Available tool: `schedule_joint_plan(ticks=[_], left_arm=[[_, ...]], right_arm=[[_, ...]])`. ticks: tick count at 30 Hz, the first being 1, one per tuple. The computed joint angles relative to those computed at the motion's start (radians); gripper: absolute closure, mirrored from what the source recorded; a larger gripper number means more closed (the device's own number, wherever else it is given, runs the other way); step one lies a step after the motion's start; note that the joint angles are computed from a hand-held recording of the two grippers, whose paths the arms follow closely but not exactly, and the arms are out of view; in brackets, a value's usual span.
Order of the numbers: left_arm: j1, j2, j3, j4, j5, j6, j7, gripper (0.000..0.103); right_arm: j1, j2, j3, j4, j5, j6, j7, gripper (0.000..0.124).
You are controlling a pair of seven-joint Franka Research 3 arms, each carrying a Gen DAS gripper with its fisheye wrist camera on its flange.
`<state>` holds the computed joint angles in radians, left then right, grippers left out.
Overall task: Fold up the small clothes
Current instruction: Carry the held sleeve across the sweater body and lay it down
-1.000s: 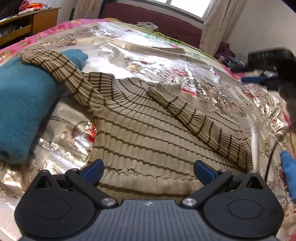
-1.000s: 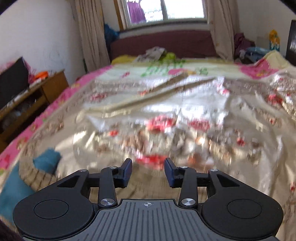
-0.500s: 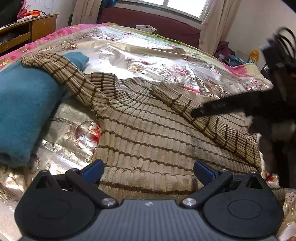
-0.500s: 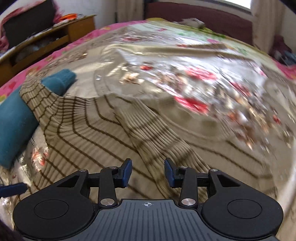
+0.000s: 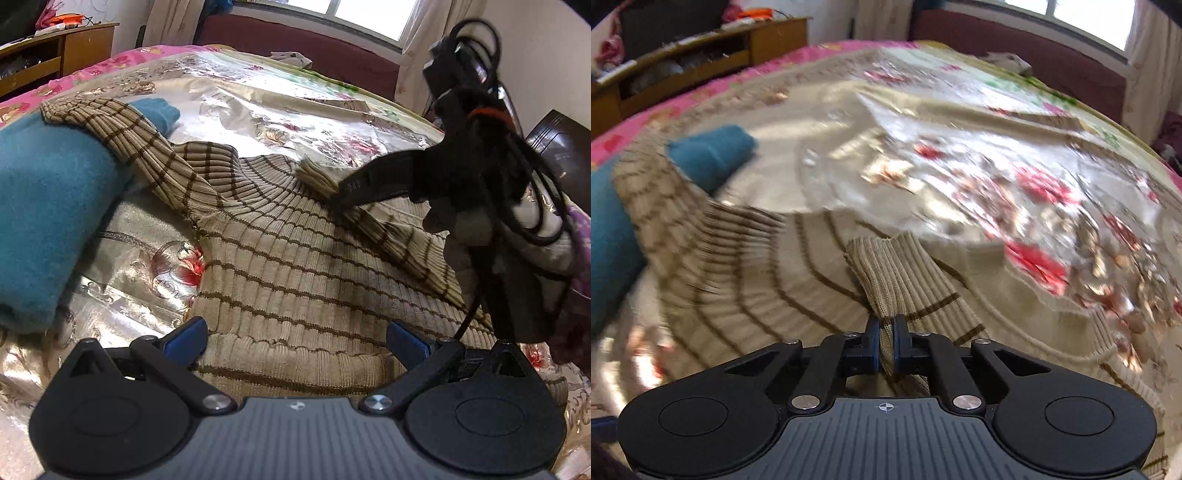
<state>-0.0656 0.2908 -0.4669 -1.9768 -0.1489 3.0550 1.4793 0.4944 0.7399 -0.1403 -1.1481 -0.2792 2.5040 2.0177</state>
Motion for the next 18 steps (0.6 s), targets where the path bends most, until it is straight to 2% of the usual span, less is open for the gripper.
schedule_joint_plan(ticks=[3, 5, 6, 9, 13, 16, 18], left_arm=[[0.003, -0.001, -0.004, -0.003, -0.003, 0.004, 0.001, 0.000], [0.000, -0.004, 0.000, -0.006, 0.003, 0.007, -0.002, 0.000], [-0.002, -0.004, 0.001, -0.006, 0.005, 0.008, -0.004, 0.000], [-0.013, -0.005, 0.013, -0.009, 0.020, 0.013, -0.017, 0.000], [-0.033, -0.006, 0.035, -0.011, 0.052, 0.019, -0.041, 0.000], [-0.053, -0.007, 0.057, -0.011, 0.085, 0.022, -0.069, 0.000], [-0.061, -0.006, 0.066, -0.012, 0.105, 0.022, -0.082, 0.000]], right_arm=[[-0.017, -0.019, 0.047, -0.034, 0.035, 0.065, -0.057, 0.117], [-0.037, 0.017, 0.093, 0.028, 0.089, 0.015, -0.145, 0.116], [-0.032, 0.032, 0.092, 0.047, 0.102, -0.005, -0.157, 0.114], [-0.035, 0.021, 0.101, 0.019, 0.147, 0.006, -0.186, 0.110], [-0.047, -0.081, 0.096, -0.133, 0.206, 0.116, -0.151, 0.108], [-0.032, -0.195, 0.056, -0.304, 0.207, 0.230, -0.066, 0.105], [-0.003, -0.269, 0.000, -0.413, 0.165, 0.274, 0.028, 0.104]])
